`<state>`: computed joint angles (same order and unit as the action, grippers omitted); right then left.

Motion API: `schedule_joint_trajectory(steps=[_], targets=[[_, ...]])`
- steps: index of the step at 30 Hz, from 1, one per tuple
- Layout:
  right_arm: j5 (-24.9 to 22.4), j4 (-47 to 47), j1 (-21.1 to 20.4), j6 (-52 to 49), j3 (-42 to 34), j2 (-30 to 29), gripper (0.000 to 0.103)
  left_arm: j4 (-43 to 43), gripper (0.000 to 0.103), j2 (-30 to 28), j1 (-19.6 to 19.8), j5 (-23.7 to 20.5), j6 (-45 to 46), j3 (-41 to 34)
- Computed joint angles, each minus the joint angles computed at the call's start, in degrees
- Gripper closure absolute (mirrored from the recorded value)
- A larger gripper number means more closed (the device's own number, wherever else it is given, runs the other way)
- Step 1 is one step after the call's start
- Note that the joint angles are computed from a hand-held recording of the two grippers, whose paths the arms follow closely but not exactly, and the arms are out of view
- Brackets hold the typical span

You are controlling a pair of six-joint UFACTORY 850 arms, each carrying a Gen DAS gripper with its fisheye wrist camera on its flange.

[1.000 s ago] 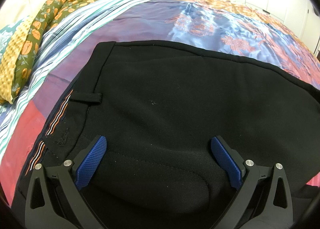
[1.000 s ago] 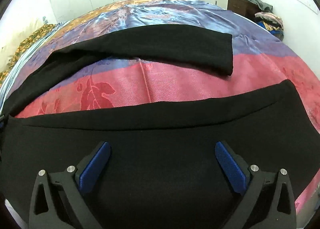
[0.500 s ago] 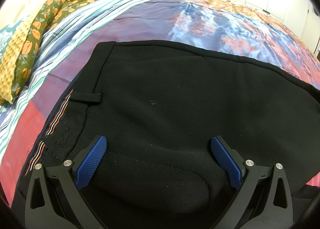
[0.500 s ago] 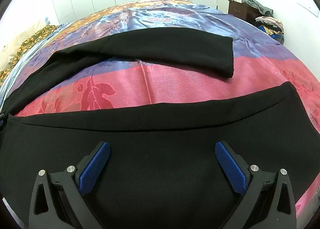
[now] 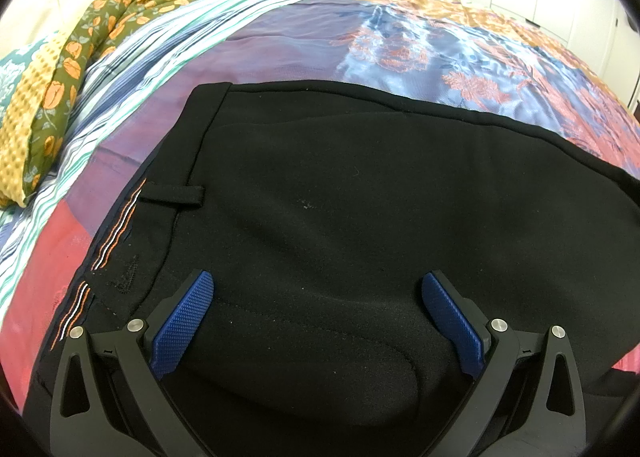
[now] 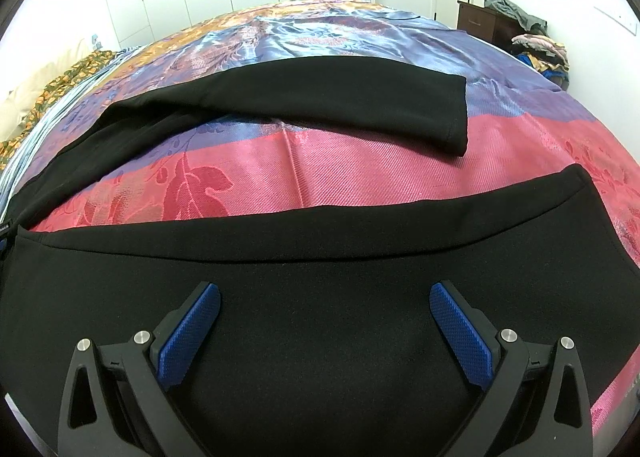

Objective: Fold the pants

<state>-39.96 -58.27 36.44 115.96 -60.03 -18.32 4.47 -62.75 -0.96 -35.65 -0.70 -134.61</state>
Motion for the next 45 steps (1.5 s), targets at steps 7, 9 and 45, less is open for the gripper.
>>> schedule_joint_trajectory(steps=[7,9,45], targets=[[-0.2,-0.16,-0.08,-0.27,-0.01,0.19,0.0,-0.01,0.0,-0.04,0.02,-0.05,0.03,-0.09],[-0.2,-0.19,-0.08,-0.22,-0.01,0.18,0.0,-0.01,0.0,-0.03,0.0,-0.04,0.01,-0.07],[0.99,2.31,-0.87,-3.51,-0.28,0.62,0.0,-0.01,0.0,-0.03,-0.01,-0.07,0.01,-0.07]])
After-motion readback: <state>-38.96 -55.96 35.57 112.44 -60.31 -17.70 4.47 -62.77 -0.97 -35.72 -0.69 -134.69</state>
